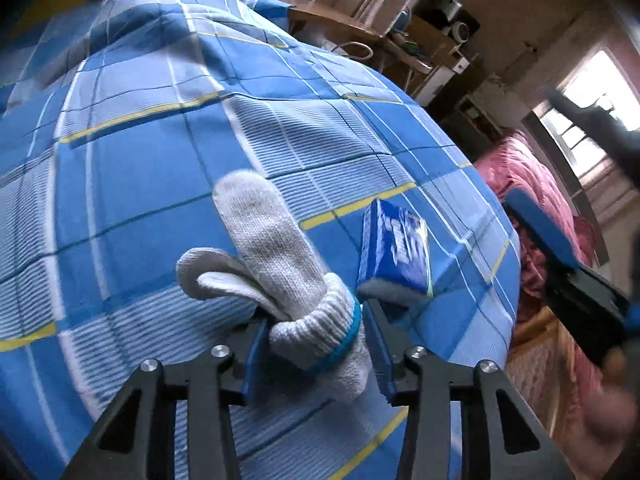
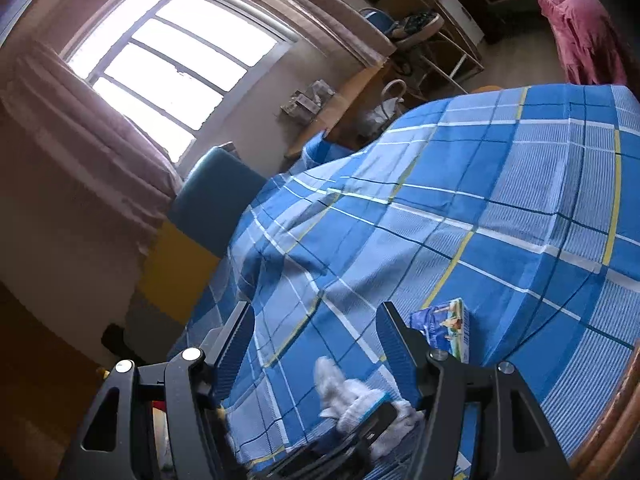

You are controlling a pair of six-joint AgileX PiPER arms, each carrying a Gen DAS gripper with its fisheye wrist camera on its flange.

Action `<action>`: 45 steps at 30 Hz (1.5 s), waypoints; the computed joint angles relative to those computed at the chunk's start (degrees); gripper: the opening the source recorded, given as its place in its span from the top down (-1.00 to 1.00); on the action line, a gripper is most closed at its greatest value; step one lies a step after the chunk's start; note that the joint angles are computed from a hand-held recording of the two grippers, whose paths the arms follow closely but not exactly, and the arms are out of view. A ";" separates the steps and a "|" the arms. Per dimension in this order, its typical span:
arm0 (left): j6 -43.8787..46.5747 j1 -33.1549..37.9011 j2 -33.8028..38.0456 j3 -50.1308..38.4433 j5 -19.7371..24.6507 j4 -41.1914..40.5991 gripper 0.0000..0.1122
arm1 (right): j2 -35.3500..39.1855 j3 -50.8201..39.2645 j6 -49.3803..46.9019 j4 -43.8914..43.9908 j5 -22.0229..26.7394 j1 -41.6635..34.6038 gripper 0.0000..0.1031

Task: Organize soft objects
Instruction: 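Grasp the blue Tempo tissue pack with the right tool while the left tool holds the glove, then carry the white glove into the gold tray and open the left tool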

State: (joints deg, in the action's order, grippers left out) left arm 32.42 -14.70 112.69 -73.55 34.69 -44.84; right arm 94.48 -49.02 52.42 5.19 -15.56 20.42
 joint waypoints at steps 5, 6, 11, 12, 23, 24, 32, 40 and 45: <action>9.06 6.93 -6.02 8.96 1.35 -3.21 0.21 | 2.14 -3.02 9.87 -6.23 7.10 -1.90 -0.24; 11.45 8.92 -8.04 11.61 1.63 -3.66 0.21 | 2.94 -4.49 13.96 -9.56 10.15 -2.28 -0.24; 20.34 15.91 -16.11 22.16 1.38 -5.22 0.20 | 7.26 -14.32 12.34 -8.40 28.69 -2.61 -0.24; 21.97 17.02 -17.85 24.29 1.01 -5.50 0.20 | 9.10 -17.49 8.78 -5.76 32.99 -2.88 -0.24; 34.83 31.27 -33.23 40.91 -1.73 -10.11 0.20 | 28.24 -46.62 -2.91 -9.56 65.98 1.44 -0.11; 36.16 32.79 -33.60 41.94 -1.97 -10.65 0.20 | 28.10 -46.72 -3.88 -9.81 65.53 2.10 -0.11; 45.73 36.83 -30.37 44.51 -2.01 -19.17 0.19 | 31.66 -52.39 -21.02 -3.68 62.59 11.71 -0.11; 50.19 35.73 -29.77 45.73 -3.93 -24.48 0.20 | 34.46 -55.43 -19.67 -9.87 67.47 15.34 -0.11; 46.01 34.96 -32.24 45.92 -5.06 -21.55 0.26 | 34.61 -55.89 -20.28 -13.74 68.40 16.34 -0.11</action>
